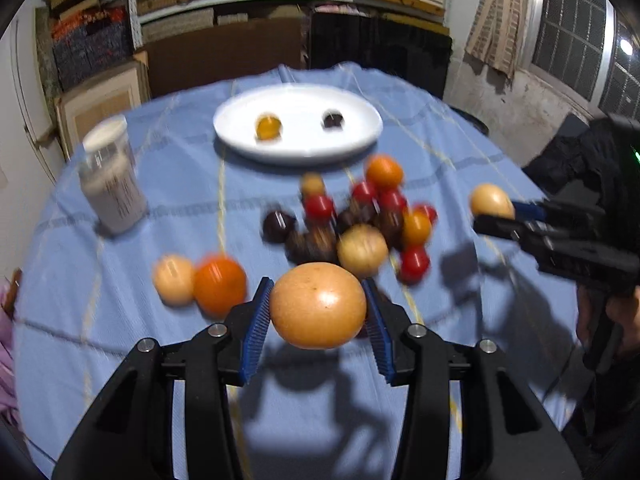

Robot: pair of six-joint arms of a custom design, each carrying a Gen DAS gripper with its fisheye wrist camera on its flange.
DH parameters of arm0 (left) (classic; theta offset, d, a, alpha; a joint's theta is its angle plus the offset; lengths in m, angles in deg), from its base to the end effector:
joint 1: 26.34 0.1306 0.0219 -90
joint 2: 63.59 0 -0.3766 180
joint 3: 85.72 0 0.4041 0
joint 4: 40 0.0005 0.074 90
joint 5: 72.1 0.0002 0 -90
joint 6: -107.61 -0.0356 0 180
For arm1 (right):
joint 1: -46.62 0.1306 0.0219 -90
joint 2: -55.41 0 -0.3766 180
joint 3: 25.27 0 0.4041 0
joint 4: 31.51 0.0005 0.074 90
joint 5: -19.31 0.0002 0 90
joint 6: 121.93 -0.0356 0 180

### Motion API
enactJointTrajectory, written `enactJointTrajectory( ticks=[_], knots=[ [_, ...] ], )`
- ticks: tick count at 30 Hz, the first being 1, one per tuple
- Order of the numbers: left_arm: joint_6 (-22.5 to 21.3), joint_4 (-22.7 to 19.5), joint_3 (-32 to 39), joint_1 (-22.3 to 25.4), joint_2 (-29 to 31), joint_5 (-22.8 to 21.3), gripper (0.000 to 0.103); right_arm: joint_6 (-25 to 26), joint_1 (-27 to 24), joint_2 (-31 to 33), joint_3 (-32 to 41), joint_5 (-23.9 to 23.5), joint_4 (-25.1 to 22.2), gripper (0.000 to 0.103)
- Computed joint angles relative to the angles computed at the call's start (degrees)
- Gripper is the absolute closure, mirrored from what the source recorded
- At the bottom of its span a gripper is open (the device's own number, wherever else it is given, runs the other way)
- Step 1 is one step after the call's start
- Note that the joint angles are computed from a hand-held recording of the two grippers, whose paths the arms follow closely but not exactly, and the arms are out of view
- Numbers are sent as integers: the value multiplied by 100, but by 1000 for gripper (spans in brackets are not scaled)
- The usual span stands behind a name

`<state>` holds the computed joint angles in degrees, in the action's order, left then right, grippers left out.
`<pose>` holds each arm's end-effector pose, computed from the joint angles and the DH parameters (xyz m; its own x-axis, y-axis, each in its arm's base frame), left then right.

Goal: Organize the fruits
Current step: 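Carry both fruits onto the white plate and open both grippers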

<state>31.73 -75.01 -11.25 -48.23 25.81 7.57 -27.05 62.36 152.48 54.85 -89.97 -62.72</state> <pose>0.4461 -0.1729 0.3195 -0.7521 0.0435 -0.6576 0.0786 0.9966 -0.0239 0.5036 0.1536 0.3062 -0.6747 -0.2736 -0.6856 -0.5274 0.8285 0.1884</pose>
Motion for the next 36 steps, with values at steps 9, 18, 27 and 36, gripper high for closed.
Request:
enactJointTrajectory(
  ticks=[9,18,27,36],
  knots=[
    [-176,-515,1876,370,1334,-438,59,10,66,981,1631,-11,-315,60],
    [-130,-1464,4125,725,3300,-276,59,-8,218,2973,4025,533,-1274,59],
    [-10,-1875,4954,870,4080,-296,59,-45,332,3925,5177,1069,-1724,59],
    [49,-863,4072,781,3342,-917,19,-162,257,3043,3900,1328,-721,32]
  ],
)
